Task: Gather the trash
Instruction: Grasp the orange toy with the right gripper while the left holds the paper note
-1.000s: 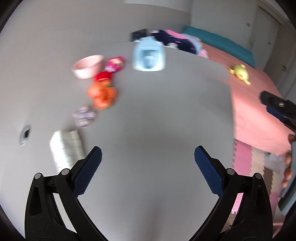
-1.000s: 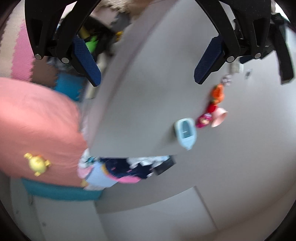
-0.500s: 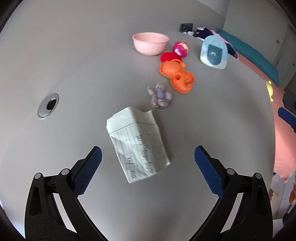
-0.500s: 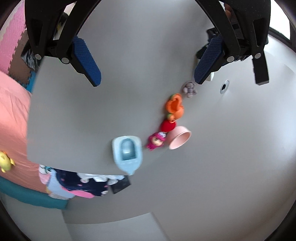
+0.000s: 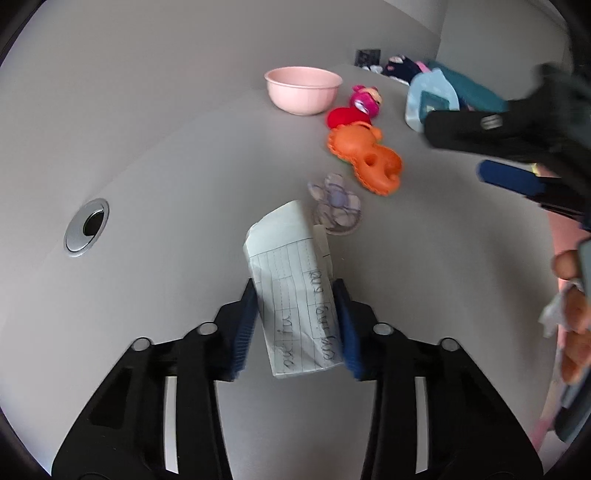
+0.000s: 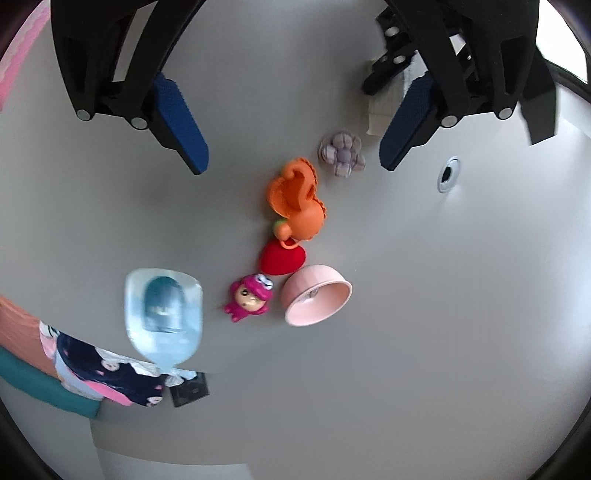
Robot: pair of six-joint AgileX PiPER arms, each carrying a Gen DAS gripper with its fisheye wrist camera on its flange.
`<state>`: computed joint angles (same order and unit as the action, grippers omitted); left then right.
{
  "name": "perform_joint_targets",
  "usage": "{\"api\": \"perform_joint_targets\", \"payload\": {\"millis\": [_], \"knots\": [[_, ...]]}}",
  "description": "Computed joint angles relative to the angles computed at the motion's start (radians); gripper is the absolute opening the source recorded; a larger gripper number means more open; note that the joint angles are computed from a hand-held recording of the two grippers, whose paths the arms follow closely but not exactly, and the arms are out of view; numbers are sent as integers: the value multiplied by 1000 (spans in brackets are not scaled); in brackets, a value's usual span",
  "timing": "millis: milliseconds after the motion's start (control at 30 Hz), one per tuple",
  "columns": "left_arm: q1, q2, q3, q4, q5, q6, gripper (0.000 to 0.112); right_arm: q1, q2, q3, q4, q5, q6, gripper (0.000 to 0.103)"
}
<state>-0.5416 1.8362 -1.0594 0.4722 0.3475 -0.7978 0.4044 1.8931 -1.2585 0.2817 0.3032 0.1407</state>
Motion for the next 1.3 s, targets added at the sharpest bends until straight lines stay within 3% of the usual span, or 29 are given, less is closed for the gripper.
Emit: {"api": "perform_joint_targets", "payload": {"millis": [133,233,400,533,633,967,1300], "knots": [[25,5,-2,-23,-16,43,37,39,98,-148,-245,83,179,81],[30,2,1,-35,-23,53,37,64,190,-292,-387,192,276,74],[28,-9,13,-51,-29,64,38,73,287,-422,-440,281,292,72],[44,-19,31,-111,-53,117,38,69,323,-441,-411,297,259,61],[45,-14,28,-114,-54,122,38,80,311,-407,-468,269,291,47],[42,3,7,-90,-46,96,37,39,206,-241,-326,153,190,47],[-33,-50,5,8,-7,-6,36,-15,-6,-34,-119,72,13,47]]}}
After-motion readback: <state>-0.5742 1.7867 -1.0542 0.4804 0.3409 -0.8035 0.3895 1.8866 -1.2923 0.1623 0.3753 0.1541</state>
